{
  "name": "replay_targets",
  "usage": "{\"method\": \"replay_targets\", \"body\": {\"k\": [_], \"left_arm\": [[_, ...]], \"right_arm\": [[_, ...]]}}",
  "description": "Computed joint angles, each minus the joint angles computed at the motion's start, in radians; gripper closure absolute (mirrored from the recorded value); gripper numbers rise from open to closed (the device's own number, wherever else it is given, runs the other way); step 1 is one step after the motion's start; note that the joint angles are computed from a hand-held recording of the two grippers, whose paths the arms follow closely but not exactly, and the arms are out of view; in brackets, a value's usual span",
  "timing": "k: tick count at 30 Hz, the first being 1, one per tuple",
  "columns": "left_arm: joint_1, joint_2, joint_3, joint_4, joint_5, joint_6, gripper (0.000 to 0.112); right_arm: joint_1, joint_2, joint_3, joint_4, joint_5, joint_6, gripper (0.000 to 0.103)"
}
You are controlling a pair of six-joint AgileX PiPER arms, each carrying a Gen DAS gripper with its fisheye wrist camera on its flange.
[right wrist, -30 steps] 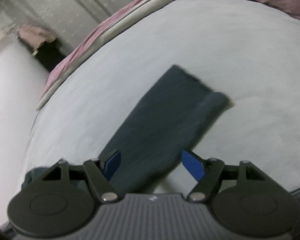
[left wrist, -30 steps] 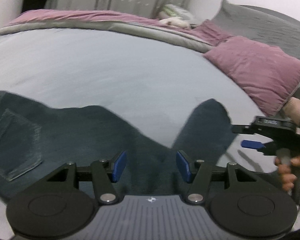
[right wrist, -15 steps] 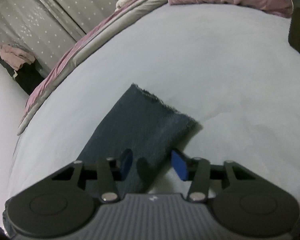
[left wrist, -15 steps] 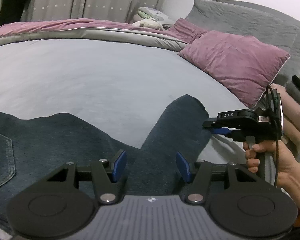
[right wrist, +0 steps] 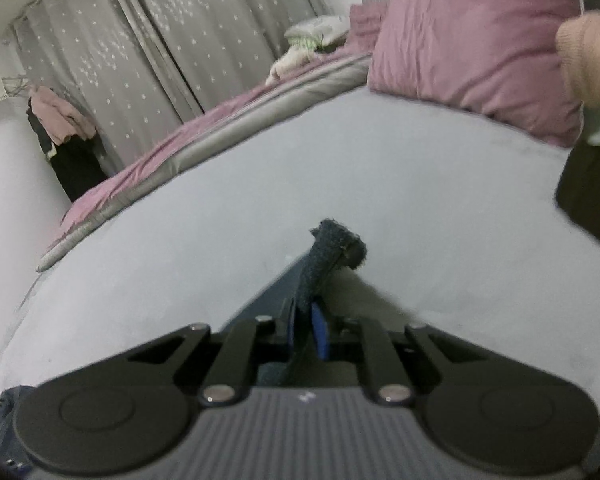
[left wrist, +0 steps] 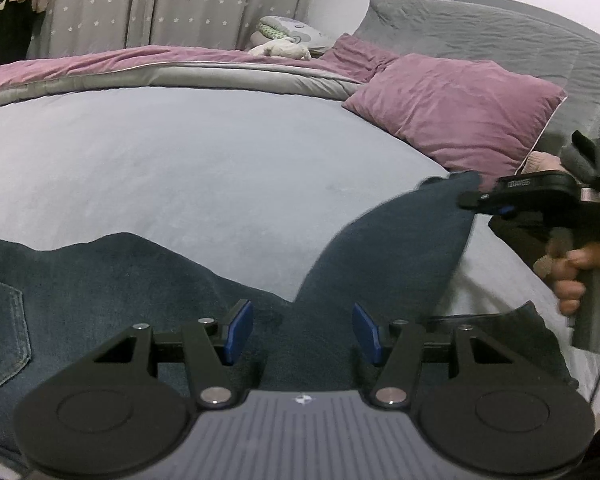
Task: Fold clothes
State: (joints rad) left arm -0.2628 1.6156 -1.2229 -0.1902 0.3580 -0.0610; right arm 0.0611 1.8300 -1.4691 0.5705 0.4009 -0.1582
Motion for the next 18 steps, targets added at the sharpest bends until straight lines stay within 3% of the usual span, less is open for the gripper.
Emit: {"method": "replay_targets", "body": {"k": [4,8,18], "left_arm": [[0.004,0.009,-0.021,0.069,0.023,-0.084,0.058],[0.029,0.027,-0.044,0.032,0.047,-0.084,0.058],[0.051,0.04,-0.074,-0.066,0.109,0.039,0.058]], "right_arm": [[-0.031,-0.099,0.071,0.036,0.007,-0.036,0.093],[-0.052,-0.193,0.134,0.042,0.005,-0.06,0.093],[-0.115,-0.455,0.323,-0.023,0.06,-0.072,0.093]]}}
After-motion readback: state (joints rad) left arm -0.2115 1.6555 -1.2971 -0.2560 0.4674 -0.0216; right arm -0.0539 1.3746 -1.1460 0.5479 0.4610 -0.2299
